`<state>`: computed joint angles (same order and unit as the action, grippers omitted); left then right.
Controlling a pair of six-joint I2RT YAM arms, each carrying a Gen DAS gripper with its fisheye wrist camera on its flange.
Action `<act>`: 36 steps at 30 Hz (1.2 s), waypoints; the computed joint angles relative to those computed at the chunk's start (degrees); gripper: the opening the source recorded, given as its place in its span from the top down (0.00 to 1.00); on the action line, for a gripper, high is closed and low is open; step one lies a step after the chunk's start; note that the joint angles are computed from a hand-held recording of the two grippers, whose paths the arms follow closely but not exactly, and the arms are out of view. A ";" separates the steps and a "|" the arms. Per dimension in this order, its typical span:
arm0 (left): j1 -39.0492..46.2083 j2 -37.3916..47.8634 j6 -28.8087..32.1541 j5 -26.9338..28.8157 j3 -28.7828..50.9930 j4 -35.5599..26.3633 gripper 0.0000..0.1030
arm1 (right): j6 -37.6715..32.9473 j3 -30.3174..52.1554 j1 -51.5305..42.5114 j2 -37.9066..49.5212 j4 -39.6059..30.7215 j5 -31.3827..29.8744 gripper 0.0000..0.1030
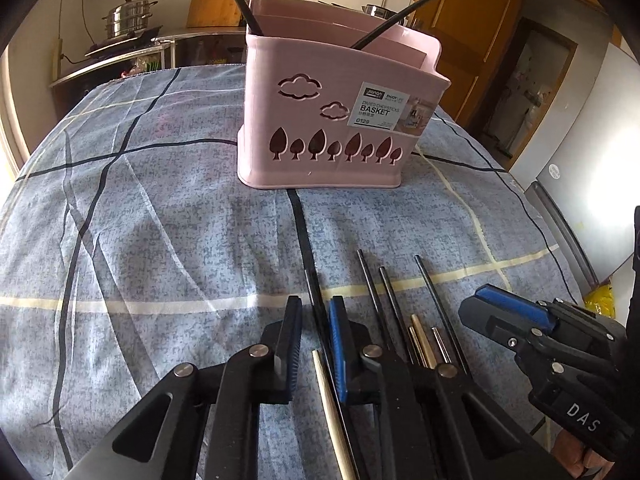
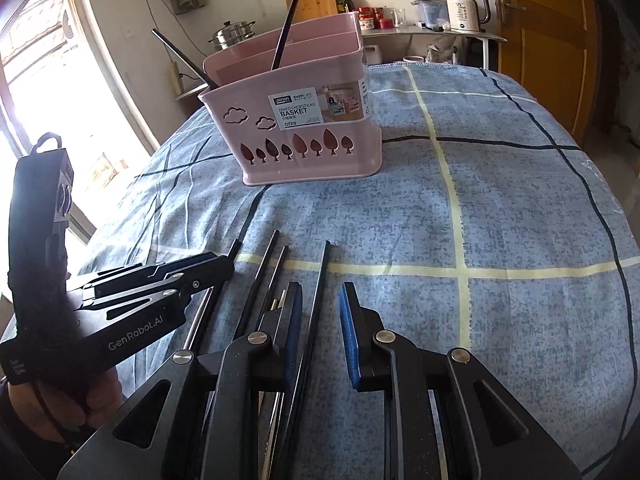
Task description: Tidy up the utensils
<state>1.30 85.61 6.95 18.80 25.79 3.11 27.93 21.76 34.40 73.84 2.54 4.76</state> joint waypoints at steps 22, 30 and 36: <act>-1.88 0.38 2.17 -6.40 4.36 -6.93 0.93 | -4.54 10.80 -1.75 11.79 -8.53 1.58 0.94; -2.41 1.70 1.95 -6.43 6.59 -9.10 0.94 | -5.05 11.42 -2.12 12.43 -8.76 1.70 0.95; -0.21 -3.01 0.65 -0.96 7.38 -12.70 0.95 | -5.37 9.93 -4.15 5.94 -9.64 0.27 0.95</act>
